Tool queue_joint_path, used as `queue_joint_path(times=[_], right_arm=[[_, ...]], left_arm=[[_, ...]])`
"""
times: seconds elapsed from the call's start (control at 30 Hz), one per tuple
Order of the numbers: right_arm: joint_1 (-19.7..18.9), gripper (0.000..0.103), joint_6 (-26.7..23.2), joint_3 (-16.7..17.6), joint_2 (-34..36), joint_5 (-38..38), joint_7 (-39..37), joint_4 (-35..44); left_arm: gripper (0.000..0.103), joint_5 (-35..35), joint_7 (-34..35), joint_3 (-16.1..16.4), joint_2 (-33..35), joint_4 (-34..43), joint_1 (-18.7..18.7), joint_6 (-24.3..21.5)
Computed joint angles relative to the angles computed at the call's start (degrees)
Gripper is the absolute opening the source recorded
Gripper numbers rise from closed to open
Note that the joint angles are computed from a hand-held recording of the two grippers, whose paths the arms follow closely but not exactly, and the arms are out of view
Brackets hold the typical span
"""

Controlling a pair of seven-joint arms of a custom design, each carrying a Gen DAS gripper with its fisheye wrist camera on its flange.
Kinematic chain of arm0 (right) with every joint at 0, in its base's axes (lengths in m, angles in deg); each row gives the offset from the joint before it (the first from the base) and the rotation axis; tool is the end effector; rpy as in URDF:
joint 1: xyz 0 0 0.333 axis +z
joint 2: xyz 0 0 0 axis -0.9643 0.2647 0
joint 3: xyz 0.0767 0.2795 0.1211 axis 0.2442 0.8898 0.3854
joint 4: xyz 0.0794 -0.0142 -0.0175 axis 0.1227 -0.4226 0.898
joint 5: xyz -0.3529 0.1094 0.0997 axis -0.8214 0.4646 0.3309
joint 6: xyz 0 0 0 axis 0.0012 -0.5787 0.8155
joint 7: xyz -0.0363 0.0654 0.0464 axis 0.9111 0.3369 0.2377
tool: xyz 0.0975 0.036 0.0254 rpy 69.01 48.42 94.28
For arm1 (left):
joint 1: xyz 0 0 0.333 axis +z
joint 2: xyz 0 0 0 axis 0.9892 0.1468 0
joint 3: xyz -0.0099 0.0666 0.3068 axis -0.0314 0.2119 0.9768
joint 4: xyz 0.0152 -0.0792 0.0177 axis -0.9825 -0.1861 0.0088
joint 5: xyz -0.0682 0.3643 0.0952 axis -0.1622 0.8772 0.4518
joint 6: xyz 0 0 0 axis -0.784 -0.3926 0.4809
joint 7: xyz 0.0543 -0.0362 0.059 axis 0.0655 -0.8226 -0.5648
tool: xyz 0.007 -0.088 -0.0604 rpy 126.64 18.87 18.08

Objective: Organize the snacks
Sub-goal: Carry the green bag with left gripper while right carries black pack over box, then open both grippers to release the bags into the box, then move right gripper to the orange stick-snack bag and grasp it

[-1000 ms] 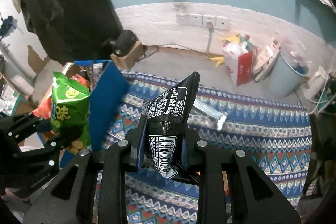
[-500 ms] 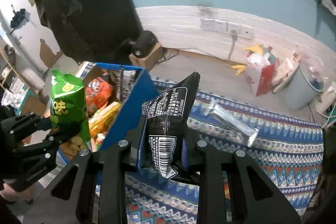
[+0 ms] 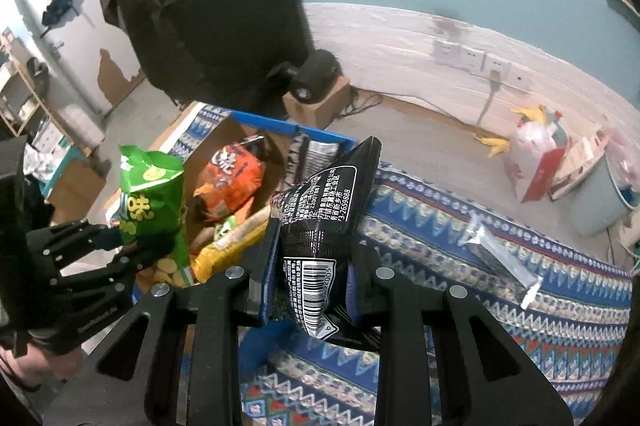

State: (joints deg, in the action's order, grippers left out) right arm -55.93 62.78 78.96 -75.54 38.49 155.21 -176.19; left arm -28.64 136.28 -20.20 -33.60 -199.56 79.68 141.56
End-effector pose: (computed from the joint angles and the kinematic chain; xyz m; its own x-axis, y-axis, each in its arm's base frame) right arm 0.4994 0.2141 0.6287 0.5402 -0.7859 -0.3008 -0.8007 -0.3701 -0.4711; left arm 0.3262 -0.1328 0.5452 0.2043 -0.9789 -0.0029 -0.8308 -0.1718 -0.5294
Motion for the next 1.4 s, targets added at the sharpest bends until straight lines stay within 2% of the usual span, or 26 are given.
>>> queue_joint_path(times=[0.27, 0.4, 0.53, 0.8, 0.93, 0.97, 1.07, 1.1, 1.3, 1.4], right_arm=[[1.49, 0.026, -0.67, 1.64, 2.38, 0.19, -0.28, 2.07], [2.17, 0.026, -2.13, 2.47, 3.63, 0.17, -0.65, 3.08], [2.6, 0.026, -3.94, 3.06, 4.82, -0.15, -0.66, 4.19], [3.13, 0.026, -7.0, 3.97, 6.52, 0.61, -1.48, 5.56], [3.2, 0.026, -6.12, 4.21, 6.51, 0.71, -0.41, 5.44], [3.21, 0.03, -5.72, 4.23, 6.41, 0.56, 0.04, 5.35], [3.11, 0.053, -4.62, 4.07, 5.9, 0.12, 1.02, 5.0], [3.02, 0.057, -4.28, 3.94, 5.53, 0.0, 0.98, 4.7], [2.31, 0.071, -3.4, 2.9, 3.32, -1.63, 0.48, 2.44], [1.74, 0.074, -3.47, 2.21, 2.39, -2.75, 0.18, 1.2]], left_arm=[[0.031, -0.57, 0.45, 1.28, -0.76, -2.11, 0.84, -1.64], [0.06, 0.29, -0.33, 0.98, -2.08, -2.48, 1.9, -3.1], [0.068, 1.29, -0.56, 0.94, -3.85, -2.73, 2.6, -3.92], [0.069, 0.8, -0.77, 2.12, -6.12, -3.82, 3.61, -5.14], [0.07, 0.53, -0.67, 2.06, -6.71, -4.17, 3.77, -5.22], [0.07, 0.43, -0.68, 2.0, -6.76, -4.24, 3.74, -5.11], [0.072, -0.12, -0.81, 1.78, -6.06, -3.84, 3.43, -5.23], [0.072, -0.44, -0.63, 1.9, -5.74, -3.75, 3.12, -5.02], [0.077, -1.41, -0.82, 1.11, -3.91, -2.16, 1.82, -4.8], [0.081, -1.89, -0.99, 0.5, -2.52, -1.01, 0.81, -4.21]])
